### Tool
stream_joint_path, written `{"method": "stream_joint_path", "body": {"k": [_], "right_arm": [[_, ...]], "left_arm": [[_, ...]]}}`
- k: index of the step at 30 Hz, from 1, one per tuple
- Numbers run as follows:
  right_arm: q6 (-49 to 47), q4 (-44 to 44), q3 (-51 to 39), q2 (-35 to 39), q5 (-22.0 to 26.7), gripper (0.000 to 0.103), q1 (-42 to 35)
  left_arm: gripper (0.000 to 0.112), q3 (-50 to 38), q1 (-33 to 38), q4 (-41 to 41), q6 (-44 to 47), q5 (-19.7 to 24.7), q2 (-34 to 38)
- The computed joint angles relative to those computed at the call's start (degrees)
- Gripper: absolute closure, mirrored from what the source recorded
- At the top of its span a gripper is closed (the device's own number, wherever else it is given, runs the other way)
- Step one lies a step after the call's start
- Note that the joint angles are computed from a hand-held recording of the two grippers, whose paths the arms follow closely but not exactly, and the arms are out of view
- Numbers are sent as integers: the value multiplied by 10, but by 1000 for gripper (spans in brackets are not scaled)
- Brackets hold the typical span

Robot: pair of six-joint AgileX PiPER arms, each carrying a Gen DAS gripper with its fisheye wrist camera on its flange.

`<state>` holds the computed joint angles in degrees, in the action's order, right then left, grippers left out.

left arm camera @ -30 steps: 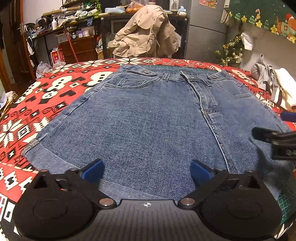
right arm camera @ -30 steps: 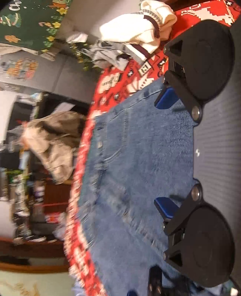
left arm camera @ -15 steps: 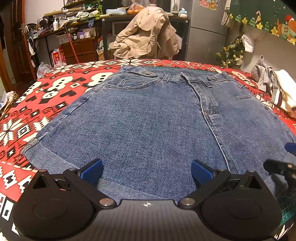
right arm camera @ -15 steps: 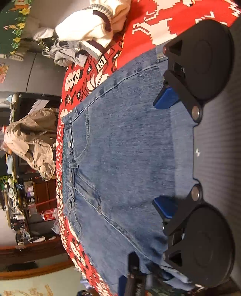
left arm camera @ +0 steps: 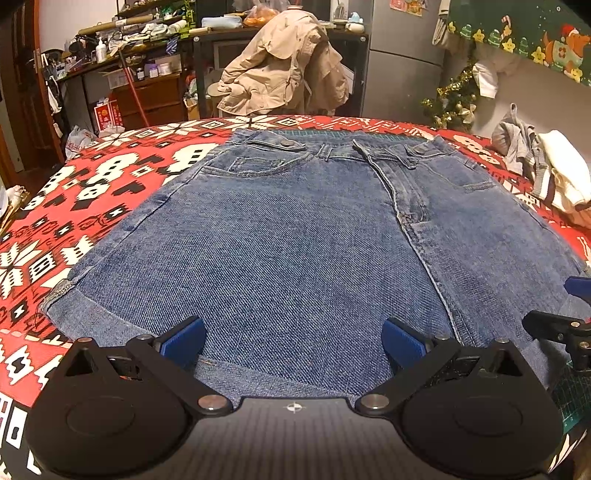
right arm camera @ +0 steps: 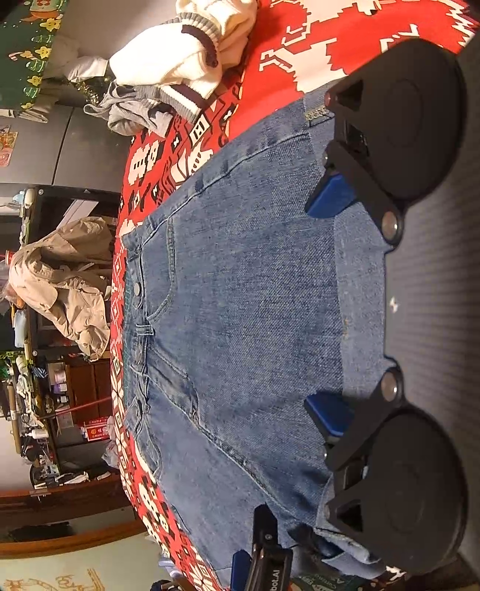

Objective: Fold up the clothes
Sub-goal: 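Open both tools and release the shorts, leaving them spread flat, then move both open tools over the shorts toward the cuffed leg hems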

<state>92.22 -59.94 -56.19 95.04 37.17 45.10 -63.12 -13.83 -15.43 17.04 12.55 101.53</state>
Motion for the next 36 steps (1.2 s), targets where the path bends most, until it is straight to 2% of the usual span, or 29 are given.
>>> {"method": "stream_joint_path", "body": {"k": [6, 10, 14, 17, 21, 23, 25, 26, 29, 32, 36], "right_arm": [[-27, 5, 7, -10, -2, 1, 4], [-32, 22, 19, -31, -9, 1, 1], [23, -17, 26, -43, -24, 1, -6], [-3, -18, -11, -18, -33, 1, -21], [-68, 1, -102, 54, 1, 1, -30], [-81, 2, -127, 80, -9, 1, -36], [-111, 19, -142, 99, -24, 1, -41], [-116, 20, -142, 106, -25, 1, -38], [-45, -40, -103, 93, -34, 1, -22], [-34, -51, -78, 76, -30, 1, -8], [-76, 4, -54, 44, -40, 1, -9]], "left_arm": [[9, -23, 6, 7, -9, 41, 2], [11, -34, 29, -78, 56, 76, -10], [11, -49, 55, -151, 105, 80, -14], [12, -100, 56, -117, 83, 84, 22], [13, -168, 47, -45, 13, 110, 74], [13, -183, 41, -31, -11, 124, 89], [13, -166, 35, -22, -17, 114, 83], [13, -156, 32, -15, -21, 107, 79], [11, -124, 21, 26, -36, 92, 63], [10, -102, 14, 49, -43, 88, 48], [19, -93, 28, -16, 15, 93, 31]]}}
